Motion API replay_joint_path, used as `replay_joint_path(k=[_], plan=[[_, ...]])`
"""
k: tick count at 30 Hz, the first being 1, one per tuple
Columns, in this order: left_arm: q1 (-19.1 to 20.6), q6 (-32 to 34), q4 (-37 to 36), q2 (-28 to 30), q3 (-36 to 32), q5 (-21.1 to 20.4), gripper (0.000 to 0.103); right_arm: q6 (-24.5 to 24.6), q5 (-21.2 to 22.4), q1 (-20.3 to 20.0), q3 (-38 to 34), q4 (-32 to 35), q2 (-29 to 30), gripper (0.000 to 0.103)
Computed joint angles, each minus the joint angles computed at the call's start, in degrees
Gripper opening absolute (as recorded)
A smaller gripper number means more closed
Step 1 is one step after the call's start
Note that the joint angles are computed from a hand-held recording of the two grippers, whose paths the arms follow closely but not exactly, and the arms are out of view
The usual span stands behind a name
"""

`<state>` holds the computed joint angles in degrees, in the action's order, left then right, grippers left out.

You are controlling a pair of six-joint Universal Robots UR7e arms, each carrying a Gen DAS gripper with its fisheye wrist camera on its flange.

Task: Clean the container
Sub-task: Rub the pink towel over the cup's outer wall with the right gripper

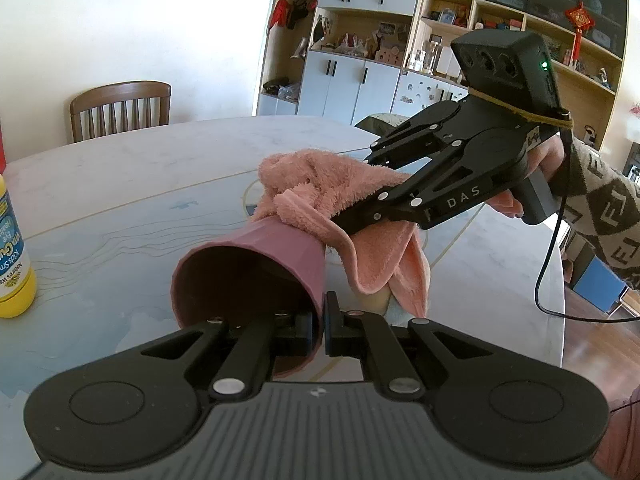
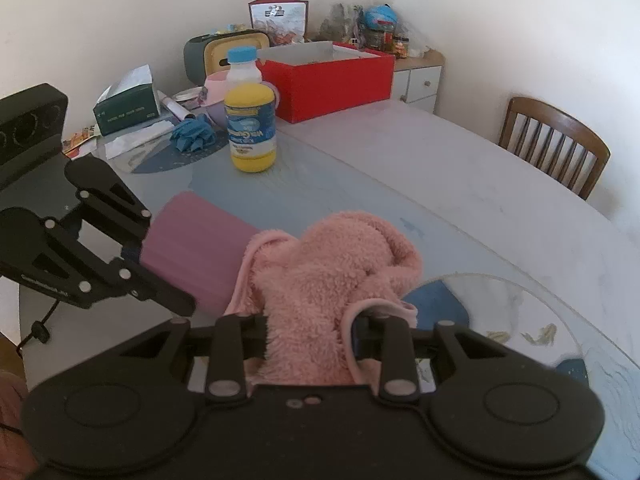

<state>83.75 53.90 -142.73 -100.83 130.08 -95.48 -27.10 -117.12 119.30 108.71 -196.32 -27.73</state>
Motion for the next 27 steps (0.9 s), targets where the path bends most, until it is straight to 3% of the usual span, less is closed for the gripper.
replay_joint_path(k=[14,27], plan=[[-0.2,-0.2,0.0,-0.7,0.5,0.2,0.005,1.2,-2.0,-1.4,0.3,-0.3,0.9,0.031],[-0.1,-0.3,-0.2,-0.3,0.1,0.4,0.005,-0.1,-7.5,0.1,1.3,-3.1,1.1,0.031]])
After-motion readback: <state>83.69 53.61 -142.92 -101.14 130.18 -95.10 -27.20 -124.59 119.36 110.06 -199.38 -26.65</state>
